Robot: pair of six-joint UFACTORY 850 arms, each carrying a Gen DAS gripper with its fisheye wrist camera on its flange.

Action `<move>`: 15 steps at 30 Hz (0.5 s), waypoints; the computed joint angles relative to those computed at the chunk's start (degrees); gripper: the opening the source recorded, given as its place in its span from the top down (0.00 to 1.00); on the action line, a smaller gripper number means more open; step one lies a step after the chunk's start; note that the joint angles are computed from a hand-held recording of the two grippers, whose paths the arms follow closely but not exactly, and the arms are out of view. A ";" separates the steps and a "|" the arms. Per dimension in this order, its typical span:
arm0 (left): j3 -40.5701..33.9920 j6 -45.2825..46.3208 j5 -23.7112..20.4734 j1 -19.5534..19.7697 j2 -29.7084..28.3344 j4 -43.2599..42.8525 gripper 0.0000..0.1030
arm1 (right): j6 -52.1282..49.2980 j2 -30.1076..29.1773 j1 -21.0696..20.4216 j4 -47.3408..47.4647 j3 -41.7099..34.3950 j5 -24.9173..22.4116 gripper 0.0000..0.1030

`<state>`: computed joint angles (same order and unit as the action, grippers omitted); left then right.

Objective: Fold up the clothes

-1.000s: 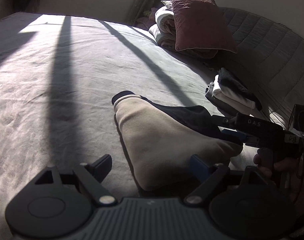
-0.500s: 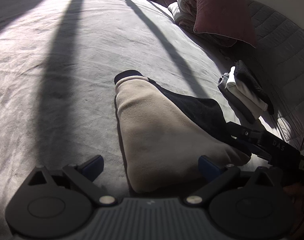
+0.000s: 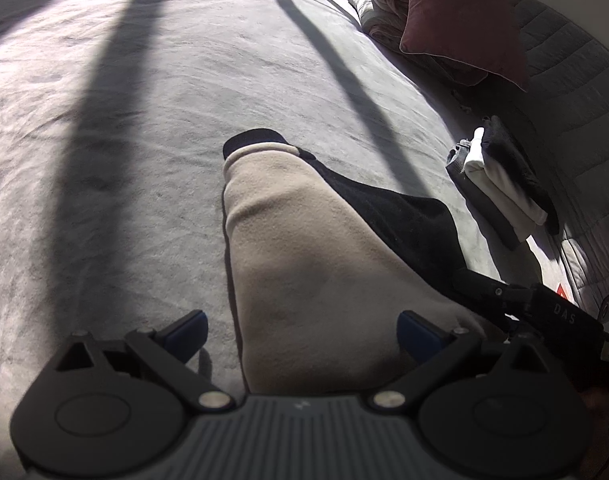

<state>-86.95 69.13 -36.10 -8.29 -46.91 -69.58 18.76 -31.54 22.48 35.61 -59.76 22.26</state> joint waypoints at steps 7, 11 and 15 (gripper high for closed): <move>-1.39 -0.95 -2.19 0.37 -1.52 -0.88 0.02 | 1.60 -0.13 -0.20 -1.01 -0.02 -0.33 0.02; -1.30 1.14 -2.31 0.56 -1.96 -4.47 0.04 | 5.16 -0.26 -0.50 -3.57 0.09 -0.12 0.02; -1.21 2.30 -3.02 0.89 -2.48 -8.28 0.11 | 12.62 -0.32 -1.13 -10.70 0.41 0.06 0.13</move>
<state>-88.16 71.44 -39.12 -7.41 -49.39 -77.86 31.38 -31.86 21.35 24.91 -59.36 22.32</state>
